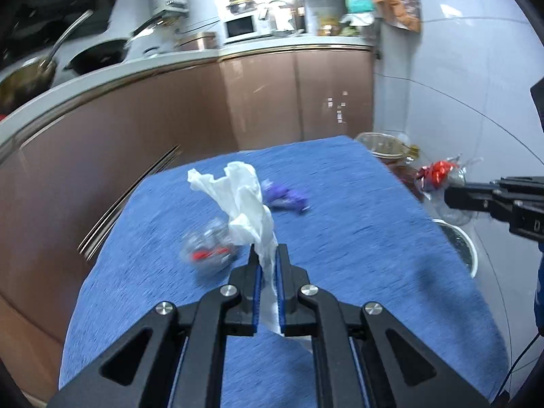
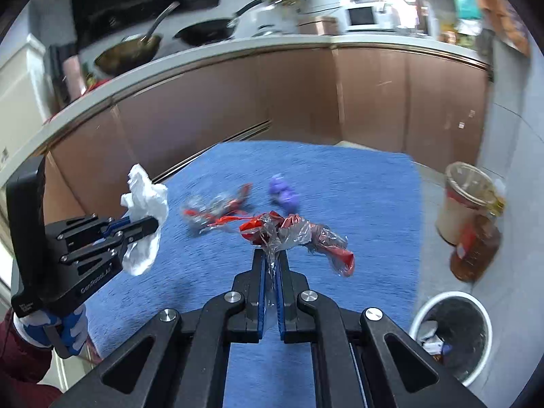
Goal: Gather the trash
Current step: 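Carry tissue and plastic bag over the bin and open both tools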
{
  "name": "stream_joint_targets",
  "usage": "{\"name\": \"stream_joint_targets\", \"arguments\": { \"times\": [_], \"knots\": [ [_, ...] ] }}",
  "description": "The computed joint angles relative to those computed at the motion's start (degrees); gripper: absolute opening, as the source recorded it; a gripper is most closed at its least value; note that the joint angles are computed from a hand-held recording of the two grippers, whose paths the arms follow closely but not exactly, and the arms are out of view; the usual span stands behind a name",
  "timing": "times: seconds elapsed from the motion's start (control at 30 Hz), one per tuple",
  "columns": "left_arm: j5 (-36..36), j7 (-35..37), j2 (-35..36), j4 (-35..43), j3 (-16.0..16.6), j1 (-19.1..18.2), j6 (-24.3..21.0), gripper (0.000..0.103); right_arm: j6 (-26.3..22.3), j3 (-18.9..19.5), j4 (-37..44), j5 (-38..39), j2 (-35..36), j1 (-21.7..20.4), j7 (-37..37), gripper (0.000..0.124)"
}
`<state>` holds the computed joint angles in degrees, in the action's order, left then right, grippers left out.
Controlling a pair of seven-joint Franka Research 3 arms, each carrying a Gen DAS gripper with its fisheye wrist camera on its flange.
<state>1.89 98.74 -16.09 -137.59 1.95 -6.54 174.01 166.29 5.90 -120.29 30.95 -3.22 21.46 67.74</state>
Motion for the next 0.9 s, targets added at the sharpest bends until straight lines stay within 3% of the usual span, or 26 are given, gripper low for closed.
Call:
{"name": "stream_joint_targets", "arguments": {
  "times": [0.27, 0.43, 0.53, 0.67, 0.8, 0.9],
  "knots": [
    [-2.83, 4.53, 6.25, 7.96, -3.01, -5.46, -1.72, 0.007, 4.83, -2.95, -6.37, 0.06, -4.67, -3.73, 4.01, 0.006],
    [-3.48, 6.01, 14.18, 17.12, -8.32, -5.61, -5.18, 0.007, 6.54, -4.97, -9.6, 0.62, -5.48, -6.14, 6.96, 0.006],
    [-5.52, 8.34, 20.93, 25.34, -12.32, -5.4, -9.8, 0.007, 7.07, -6.38, -10.8, 2.58, -4.87, -7.11, 7.87, 0.006],
    [-5.71, 8.82, 32.93, 40.25, -17.06, -5.9, -20.16, 0.007, 6.41, -7.73, -10.0, 5.71, -1.55, -8.78, 8.38, 0.006],
    [-2.23, 6.76, 46.77, 57.65, -18.35, -8.74, -31.73, 0.007, 4.92, -7.95, -8.99, 8.51, 2.47, -11.48, 8.99, 0.006],
    [0.17, 5.4, 54.47, 67.25, -18.06, -11.27, -36.69, 0.009, 3.54, -7.65, -7.75, 10.96, 5.95, -13.82, 8.52, 0.008]
  ]
}}
